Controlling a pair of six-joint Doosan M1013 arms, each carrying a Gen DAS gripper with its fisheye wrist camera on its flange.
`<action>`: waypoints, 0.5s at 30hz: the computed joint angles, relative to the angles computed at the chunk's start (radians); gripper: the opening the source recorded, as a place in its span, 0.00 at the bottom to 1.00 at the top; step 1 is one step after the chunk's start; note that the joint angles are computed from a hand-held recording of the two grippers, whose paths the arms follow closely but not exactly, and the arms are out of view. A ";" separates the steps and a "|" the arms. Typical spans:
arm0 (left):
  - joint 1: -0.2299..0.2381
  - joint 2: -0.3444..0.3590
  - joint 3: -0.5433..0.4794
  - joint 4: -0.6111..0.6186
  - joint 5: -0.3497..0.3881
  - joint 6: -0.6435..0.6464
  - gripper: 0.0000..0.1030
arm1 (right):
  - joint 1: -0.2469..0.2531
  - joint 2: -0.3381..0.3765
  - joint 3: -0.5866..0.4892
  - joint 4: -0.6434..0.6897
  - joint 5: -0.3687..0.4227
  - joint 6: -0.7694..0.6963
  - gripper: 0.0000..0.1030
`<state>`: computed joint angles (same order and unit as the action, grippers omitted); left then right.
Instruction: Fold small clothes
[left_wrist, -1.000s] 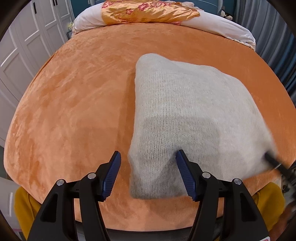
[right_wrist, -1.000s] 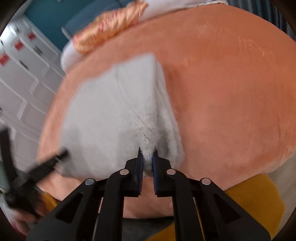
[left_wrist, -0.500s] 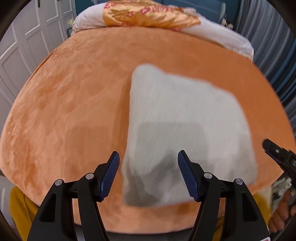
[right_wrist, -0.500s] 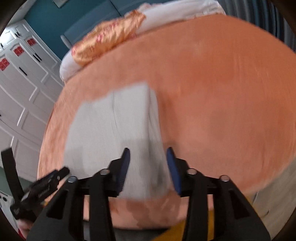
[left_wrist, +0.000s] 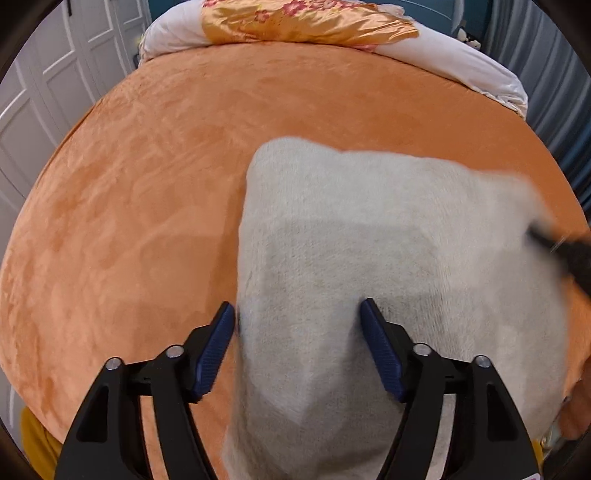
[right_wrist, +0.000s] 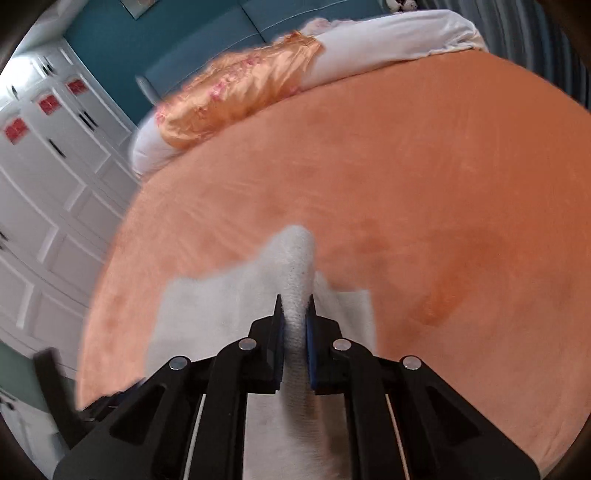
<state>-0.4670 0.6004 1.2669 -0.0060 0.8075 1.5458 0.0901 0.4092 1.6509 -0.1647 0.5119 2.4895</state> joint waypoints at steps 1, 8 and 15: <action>0.001 0.004 0.000 -0.009 0.004 0.005 0.75 | -0.005 0.019 -0.002 0.046 0.021 -0.040 0.09; 0.013 -0.057 0.054 -0.070 -0.029 0.055 0.70 | 0.073 -0.131 0.127 -0.268 -0.095 0.278 0.14; 0.006 -0.149 0.193 -0.112 -0.059 0.137 0.70 | 0.201 -0.108 0.166 -0.326 0.076 0.252 0.07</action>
<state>-0.4613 0.4514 1.4602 -0.1184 0.7483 1.6826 0.2913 0.3012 1.8166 -0.4911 0.5878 2.7413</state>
